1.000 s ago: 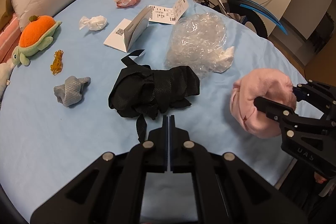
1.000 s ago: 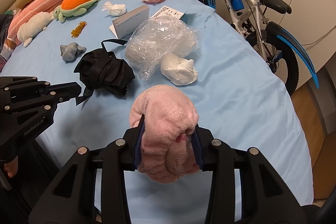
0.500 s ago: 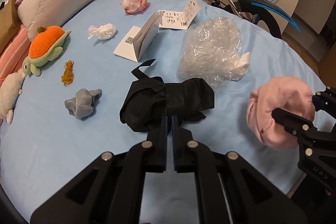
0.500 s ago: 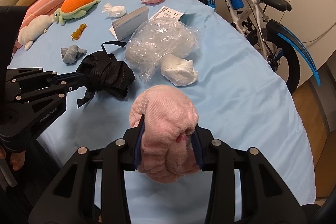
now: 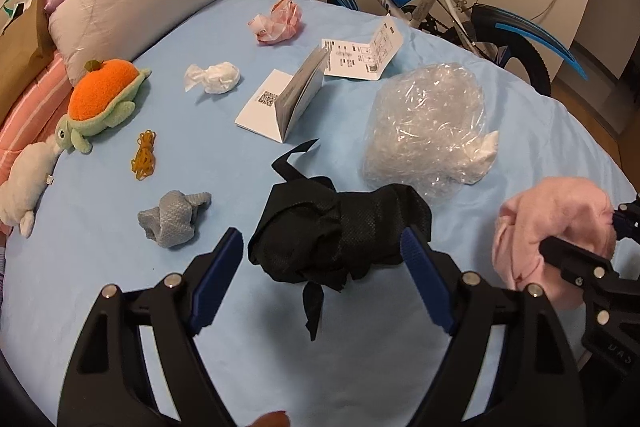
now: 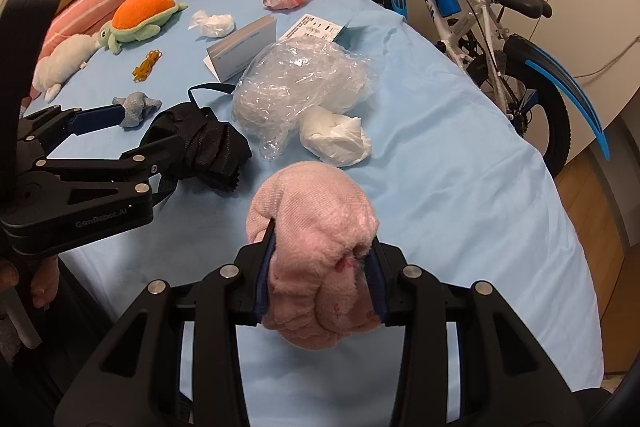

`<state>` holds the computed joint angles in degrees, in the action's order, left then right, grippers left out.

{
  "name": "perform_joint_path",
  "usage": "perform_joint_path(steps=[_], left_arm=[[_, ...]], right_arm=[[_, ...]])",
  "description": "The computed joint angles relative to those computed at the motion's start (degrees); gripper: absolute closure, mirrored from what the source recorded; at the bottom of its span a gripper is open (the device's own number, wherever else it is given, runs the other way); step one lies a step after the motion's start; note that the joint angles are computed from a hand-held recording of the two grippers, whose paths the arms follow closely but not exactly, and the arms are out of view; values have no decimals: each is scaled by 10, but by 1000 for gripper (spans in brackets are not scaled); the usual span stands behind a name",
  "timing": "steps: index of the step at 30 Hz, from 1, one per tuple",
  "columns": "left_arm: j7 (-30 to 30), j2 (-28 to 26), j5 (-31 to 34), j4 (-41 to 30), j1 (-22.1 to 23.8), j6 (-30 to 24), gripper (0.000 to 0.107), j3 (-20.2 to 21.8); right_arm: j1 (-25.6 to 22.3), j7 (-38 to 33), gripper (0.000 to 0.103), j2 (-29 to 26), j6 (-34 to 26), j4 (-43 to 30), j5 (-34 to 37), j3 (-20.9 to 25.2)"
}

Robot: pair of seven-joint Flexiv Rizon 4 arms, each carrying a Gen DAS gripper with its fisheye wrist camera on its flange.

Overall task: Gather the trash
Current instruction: 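Lift the pink cloth and black mesh bag off the bed with both tools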

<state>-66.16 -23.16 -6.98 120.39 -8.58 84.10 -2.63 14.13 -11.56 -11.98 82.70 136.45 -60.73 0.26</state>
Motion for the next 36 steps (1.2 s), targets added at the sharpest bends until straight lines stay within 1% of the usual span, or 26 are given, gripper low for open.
perform_joint_path(steps=[4, 7, 9, 10, 12, 15, 20, 22, 25, 28, 30, 32, 34, 36], left_arm=[[-24, -17, 14, -24, -23, -4, 25, 25], [-34, -36, 15, -47, -26, -21, 23, 25], [-53, -51, 34, -69, -50, -47, 22, 51], [-57, -58, 42, -78, -54, -59, 22, 55], [-70, -67, 62, -83, -63, -55, 16, 67], [-86, -77, 73, -87, -65, -44, 13, 71], [-95, -95, 50, -95, -41, -41, 10, 43], [-97, -101, 43, -96, -36, -33, 9, 36], [-95, -107, 46, -97, -40, -23, 9, 39], [-92, -103, 41, -90, -36, -21, 9, 34], [-88, -100, 34, -84, -29, -19, 11, 26], [-90, -96, 37, -79, -36, -14, 14, 32], [-99, -91, 48, -74, -54, -4, 16, 50], [-104, -85, 54, -67, -62, 1, 17, 58]], right_arm=[[-1, -10, 65, -2, -1, -1, 9, 3], [2, -12, 65, -2, -2, 0, 12, 1], [2, -6, 65, -2, 0, 0, 8, -2], [3, -2, 65, -3, 2, 0, 5, -4], [2, -1, 65, -4, 4, 0, 5, -4], [3, -3, 65, -6, 8, 0, 4, -5], [4, 0, 65, -3, 10, 3, -1, -7], [3, 5, 65, -2, 10, 4, -5, -8], [1, 10, 65, -2, 9, 4, -8, -7], [0, 10, 65, -2, 9, 3, -9, -6], [-1, 10, 65, -2, 8, 2, -11, -6], [-2, 15, 65, -1, 9, 3, -16, -7], [-3, 23, 65, 0, 11, 4, -27, -9], [-6, 31, 65, 1, 13, 4, -35, -10]])
